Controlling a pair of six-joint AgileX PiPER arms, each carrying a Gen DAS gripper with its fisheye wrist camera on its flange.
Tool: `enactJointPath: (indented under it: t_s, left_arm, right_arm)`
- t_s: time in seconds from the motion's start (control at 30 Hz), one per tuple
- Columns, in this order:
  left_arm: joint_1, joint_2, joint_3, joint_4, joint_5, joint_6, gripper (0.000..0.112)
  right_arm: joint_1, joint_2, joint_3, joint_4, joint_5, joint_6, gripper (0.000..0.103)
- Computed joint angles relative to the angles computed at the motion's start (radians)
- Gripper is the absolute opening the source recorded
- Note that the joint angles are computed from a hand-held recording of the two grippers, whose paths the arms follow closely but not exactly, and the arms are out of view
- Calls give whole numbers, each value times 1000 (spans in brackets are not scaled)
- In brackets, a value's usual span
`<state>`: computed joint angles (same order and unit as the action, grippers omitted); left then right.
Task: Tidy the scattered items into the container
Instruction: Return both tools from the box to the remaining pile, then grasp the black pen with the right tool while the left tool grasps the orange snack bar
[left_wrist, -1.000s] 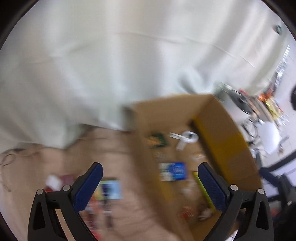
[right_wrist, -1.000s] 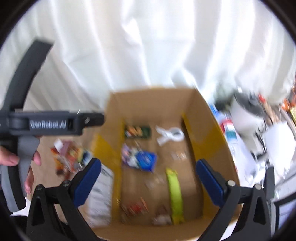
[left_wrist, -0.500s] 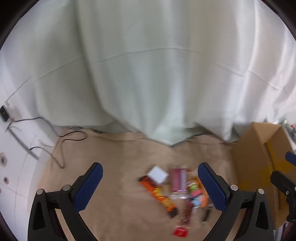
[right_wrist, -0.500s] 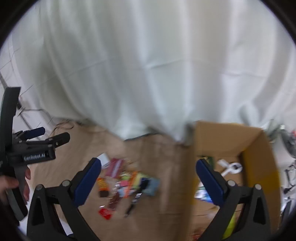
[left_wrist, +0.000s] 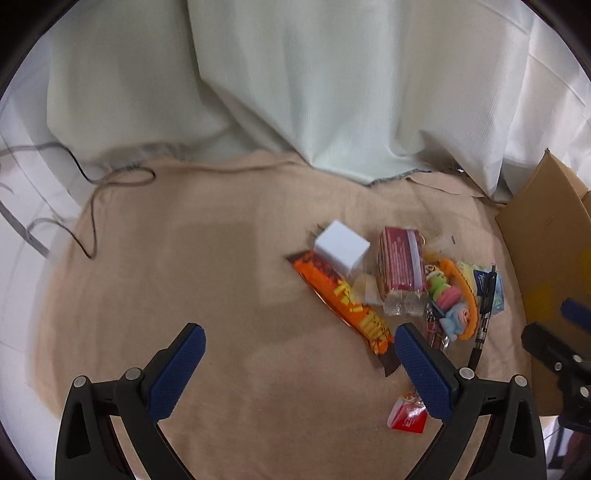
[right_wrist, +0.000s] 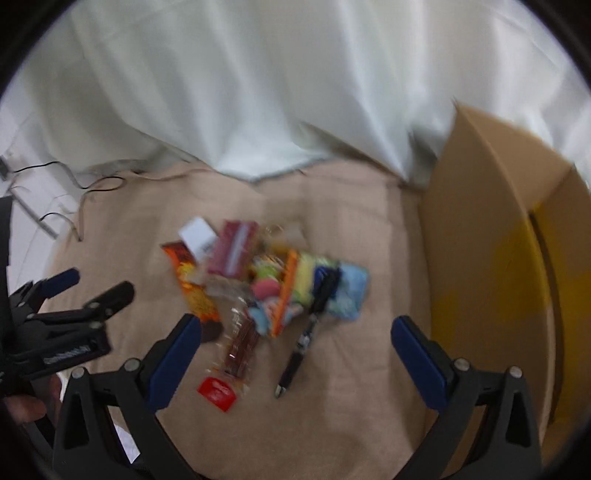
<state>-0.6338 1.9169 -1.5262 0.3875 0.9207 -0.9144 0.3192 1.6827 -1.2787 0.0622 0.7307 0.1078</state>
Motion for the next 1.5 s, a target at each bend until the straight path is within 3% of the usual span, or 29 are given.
enactJointPath:
  t_s: [0.07,0.2,0.23,0.4,0.67,0.9,0.97,1.13,1.5]
  left_arm:
    - [5,-1,35,-6,-44,-12,100]
    - [22,17,53,-64,-79,23,85]
    - [27,22,58,-82,-88,30,84]
    - [33,30,74,-100,-123,29,84]
    - [45,32,83,-121,-134,37,84]
    - [59,28,89,-128,-137,39,84]
    - [60,28,91,-130,-145,41,83]
    - [62,53,69,-171,-157,71,83]
    - [100,251,-185,-331,-18,93,83]
  right_arm:
    - [-21,-5,46,40,-44,-29,94]
    - [-46,47,59,96,-29,-91,62]
    - [-57,60,62,123,-27,-111,58]
    - [-96,114,43,230,-9,-190,52]
    - [-112,195,-16,289,30,-221,28]
    - [-115,233,-58,311,54,-243,26]
    - [-119,225,-48,326,35,-254,13]
    - [-116,183,-23,318,4,-277,13]
    - [-157,81,18,376,32,-316,13]
